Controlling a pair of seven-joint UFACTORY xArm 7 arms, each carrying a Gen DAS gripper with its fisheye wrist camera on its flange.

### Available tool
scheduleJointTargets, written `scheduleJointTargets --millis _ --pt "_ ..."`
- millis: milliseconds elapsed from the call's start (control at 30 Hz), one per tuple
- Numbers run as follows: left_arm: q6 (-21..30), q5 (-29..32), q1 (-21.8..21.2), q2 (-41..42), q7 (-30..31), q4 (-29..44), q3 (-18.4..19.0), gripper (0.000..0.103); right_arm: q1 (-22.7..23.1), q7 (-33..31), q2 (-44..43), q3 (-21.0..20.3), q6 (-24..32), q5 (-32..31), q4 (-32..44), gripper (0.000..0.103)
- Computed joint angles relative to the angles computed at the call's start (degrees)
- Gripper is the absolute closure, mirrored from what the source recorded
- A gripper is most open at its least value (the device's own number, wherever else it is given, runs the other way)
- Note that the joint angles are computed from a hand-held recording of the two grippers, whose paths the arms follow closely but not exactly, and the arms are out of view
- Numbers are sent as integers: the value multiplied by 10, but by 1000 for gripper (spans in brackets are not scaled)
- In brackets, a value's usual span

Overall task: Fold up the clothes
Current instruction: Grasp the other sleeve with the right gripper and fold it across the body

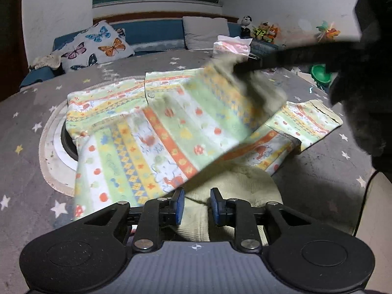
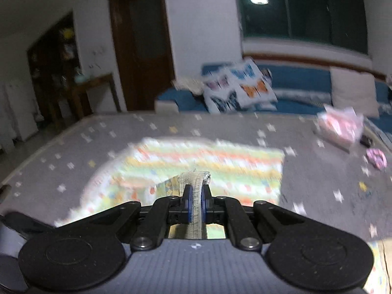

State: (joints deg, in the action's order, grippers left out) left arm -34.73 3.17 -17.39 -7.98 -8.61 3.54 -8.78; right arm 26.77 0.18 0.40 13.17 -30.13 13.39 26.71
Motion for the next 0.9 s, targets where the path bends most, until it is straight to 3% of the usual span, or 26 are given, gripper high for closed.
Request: scheduleJointTargets --millis 100,167,300,467,633,767,800,867,900 --pt "13 61 3 -44 -10 -21 29 77 23 -108 24 4 25 132 14 93" --pt "24 106 3 -76 -20 -34 55 76 35 -135 34 -3 26 170 15 93" --pt "40 163 5 -135 -31 -48 104 75 16 -55 25 -6 4 64 -16 92" --pt "6 66 45 -84 0 -14 44 75 -1 6 41 -7 3 -35 -16 88" --pt "1 -25 63 15 58 37 11 75 4 6 43 -14 9 -28 -24 88" --pt "5 -61 55 55 90 53 11 75 -10 34 26 -19 -5 -46 -57 86" --pt "1 -60 53 58 90 53 14 75 -16 47 18 -20 -15 -56 -69 85" --pt "-2 -59 51 55 90 49 17 75 -23 58 1 -21 -33 -49 -94 69" --pt "0 -61 50 51 92 48 17 75 -24 51 -7 -20 -41 -28 -106 67"
